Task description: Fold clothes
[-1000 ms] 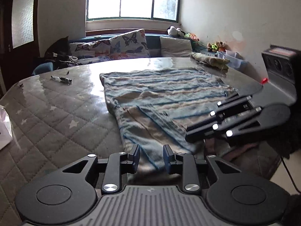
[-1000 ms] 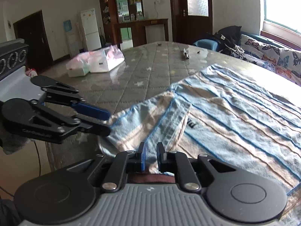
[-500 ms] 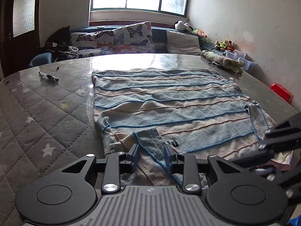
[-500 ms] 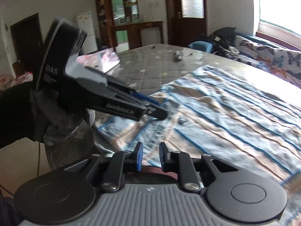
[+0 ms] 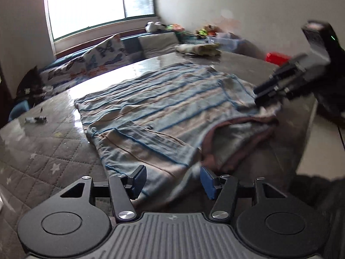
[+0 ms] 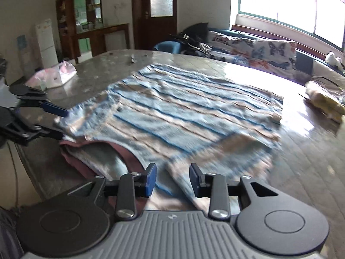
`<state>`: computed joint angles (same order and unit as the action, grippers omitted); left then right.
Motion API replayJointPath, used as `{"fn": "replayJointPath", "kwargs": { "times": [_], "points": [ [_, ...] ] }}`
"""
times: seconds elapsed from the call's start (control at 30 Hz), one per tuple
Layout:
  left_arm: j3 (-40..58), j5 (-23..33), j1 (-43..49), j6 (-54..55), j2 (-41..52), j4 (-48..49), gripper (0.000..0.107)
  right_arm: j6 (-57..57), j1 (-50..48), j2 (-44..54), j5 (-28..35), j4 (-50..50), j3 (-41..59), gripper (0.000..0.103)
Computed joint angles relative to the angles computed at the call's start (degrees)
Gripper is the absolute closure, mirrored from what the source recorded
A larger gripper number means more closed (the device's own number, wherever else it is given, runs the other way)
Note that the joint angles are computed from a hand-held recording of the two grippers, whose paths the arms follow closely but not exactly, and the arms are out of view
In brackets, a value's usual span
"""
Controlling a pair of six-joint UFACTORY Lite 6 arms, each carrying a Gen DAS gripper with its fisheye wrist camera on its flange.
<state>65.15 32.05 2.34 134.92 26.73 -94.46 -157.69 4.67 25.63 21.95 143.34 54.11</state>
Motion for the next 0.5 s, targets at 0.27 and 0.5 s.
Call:
{"fn": "replayJointPath", "kwargs": {
  "times": [0.27, 0.5],
  "points": [
    [-9.84, -0.55, -1.27, 21.15, -5.22, -10.28, 0.048, -12.49, -0.78, -6.61, 0.54, 9.14, -9.75, 0.062],
    [-8.82, 0.18, -2.75, 25.26, -2.74, -14.9, 0.05, -17.35, 1.66, -8.31, 3.06, 14.15, -12.35, 0.061]
  ]
}}
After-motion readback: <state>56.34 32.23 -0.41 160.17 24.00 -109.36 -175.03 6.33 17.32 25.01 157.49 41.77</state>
